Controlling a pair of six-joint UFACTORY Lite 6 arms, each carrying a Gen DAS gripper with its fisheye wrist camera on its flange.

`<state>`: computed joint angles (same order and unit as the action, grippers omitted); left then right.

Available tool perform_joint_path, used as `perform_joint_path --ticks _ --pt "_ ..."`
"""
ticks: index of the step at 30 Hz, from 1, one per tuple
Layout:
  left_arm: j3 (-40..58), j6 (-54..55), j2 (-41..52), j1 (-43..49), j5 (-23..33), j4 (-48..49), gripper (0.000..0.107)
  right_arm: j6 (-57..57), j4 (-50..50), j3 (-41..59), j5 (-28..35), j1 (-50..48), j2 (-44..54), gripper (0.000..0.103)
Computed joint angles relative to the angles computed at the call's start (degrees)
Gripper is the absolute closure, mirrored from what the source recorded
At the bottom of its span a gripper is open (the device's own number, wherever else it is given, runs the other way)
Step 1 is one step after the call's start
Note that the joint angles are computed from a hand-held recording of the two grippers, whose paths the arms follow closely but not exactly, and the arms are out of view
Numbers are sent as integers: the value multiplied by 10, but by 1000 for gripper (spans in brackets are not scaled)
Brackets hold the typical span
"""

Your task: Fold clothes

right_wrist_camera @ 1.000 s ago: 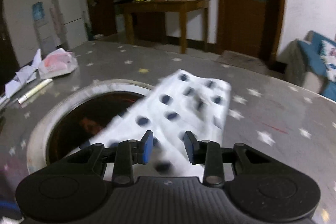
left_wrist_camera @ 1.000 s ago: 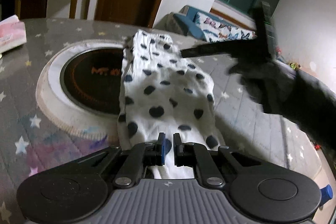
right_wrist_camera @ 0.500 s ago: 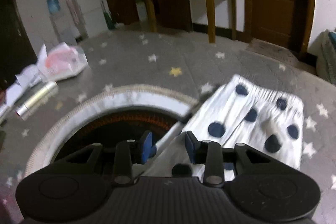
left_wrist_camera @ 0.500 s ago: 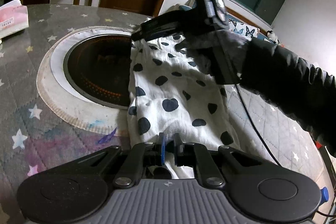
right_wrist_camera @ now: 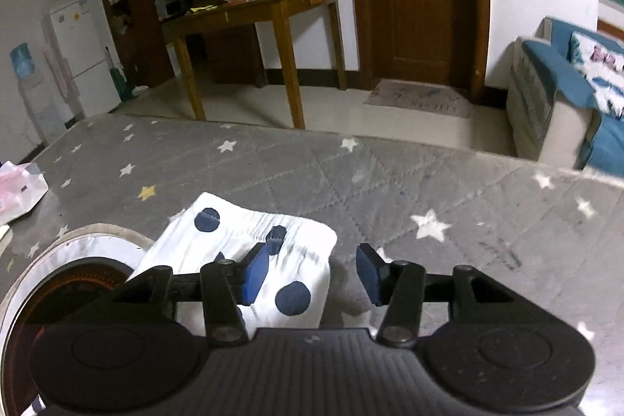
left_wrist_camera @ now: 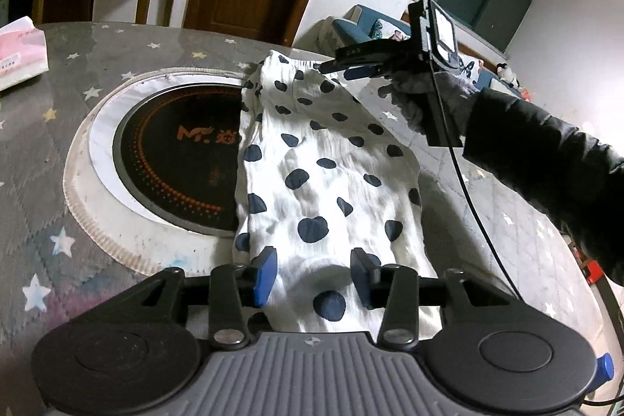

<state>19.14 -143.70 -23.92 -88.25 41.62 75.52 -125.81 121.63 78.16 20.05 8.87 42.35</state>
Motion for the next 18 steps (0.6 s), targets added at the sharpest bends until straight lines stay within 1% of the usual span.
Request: perform_joint_path --ticks 2,4,5,7,10,14,18 --pt "4 5 7 6 -4 -5 58 -8 8 9 9 1 18 53" --pt "7 14 10 8 -4 -11 58 -57 48 8 19 5 28 53" --pt "8 17 11 9 -4 -16 58 -71 58 7 24 6 31 55" --pt "10 22 13 8 -3 -23 58 -53 37 11 34 3 35 78" --pt "16 27 21 4 0 -31 57 6 -11 8 47 -4 29 89" --pt "26 36 28 -13 18 -56 54 7 -7 -40 81 -17 -15 92" --pt "33 41 33 -40 44 -89 52 26 -27 -106 105 -20 -99 92"
